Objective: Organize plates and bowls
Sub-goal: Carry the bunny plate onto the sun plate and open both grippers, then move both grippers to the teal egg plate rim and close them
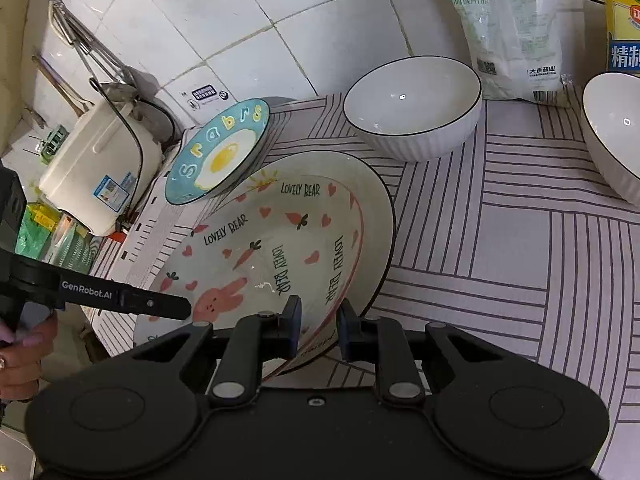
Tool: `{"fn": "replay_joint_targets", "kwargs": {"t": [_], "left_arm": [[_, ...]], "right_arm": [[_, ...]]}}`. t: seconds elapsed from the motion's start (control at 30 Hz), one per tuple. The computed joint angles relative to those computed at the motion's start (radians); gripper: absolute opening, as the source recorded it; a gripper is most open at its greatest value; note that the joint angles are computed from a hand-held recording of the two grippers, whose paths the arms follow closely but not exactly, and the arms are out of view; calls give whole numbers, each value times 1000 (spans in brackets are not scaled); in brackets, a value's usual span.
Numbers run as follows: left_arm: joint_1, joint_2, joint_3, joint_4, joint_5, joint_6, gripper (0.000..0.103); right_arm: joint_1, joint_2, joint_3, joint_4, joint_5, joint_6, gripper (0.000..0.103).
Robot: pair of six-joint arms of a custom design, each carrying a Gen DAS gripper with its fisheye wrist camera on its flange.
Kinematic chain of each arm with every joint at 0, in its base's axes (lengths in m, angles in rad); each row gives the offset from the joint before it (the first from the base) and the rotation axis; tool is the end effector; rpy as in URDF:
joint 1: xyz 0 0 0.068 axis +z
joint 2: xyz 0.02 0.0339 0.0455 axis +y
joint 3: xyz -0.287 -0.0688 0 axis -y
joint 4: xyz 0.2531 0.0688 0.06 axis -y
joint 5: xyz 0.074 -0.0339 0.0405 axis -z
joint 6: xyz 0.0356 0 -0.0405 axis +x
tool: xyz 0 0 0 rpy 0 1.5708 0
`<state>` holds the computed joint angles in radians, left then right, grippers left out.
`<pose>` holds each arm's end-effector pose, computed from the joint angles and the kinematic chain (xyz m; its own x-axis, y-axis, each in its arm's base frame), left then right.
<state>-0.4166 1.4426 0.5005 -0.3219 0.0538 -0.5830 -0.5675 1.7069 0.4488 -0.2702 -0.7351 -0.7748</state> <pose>0.1947 -0.0883 0.1243 -0.9584 -0.1771 -0.2239 -0.1302 0.9692 -0.2091 0.1799 -0.0864 0.0752 -0.8641 -0.0645 -0.4991 -0.3216 0.8336 0.4491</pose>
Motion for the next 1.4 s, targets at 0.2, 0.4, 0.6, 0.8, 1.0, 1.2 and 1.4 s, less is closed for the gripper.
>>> {"fn": "replay_joint_targets", "kwargs": {"t": [0.2,0.4,0.6,0.8,1.0,1.2,1.4], "left_arm": [[19,30,11,4,15,-18,31],[-7,52,10,24,-7,-37,30],[-85,49,35,-32,-46,-87,29],[-112,24,33,-59,-55,-99,24],[-91,-50,9,-82,-38,-74,19],[-68,-188,-19,-142,-22,3,19],[83,-428,2,-339,49,238,19]], "right_arm": [[154,-189,-63,42,170,162,26],[284,-319,-108,57,342,285,33],[333,-363,-142,72,415,349,37],[335,-360,-180,141,411,396,37],[296,-386,-196,128,366,380,37],[258,-539,-211,15,331,391,37],[244,-882,-183,-287,236,416,37]]}}
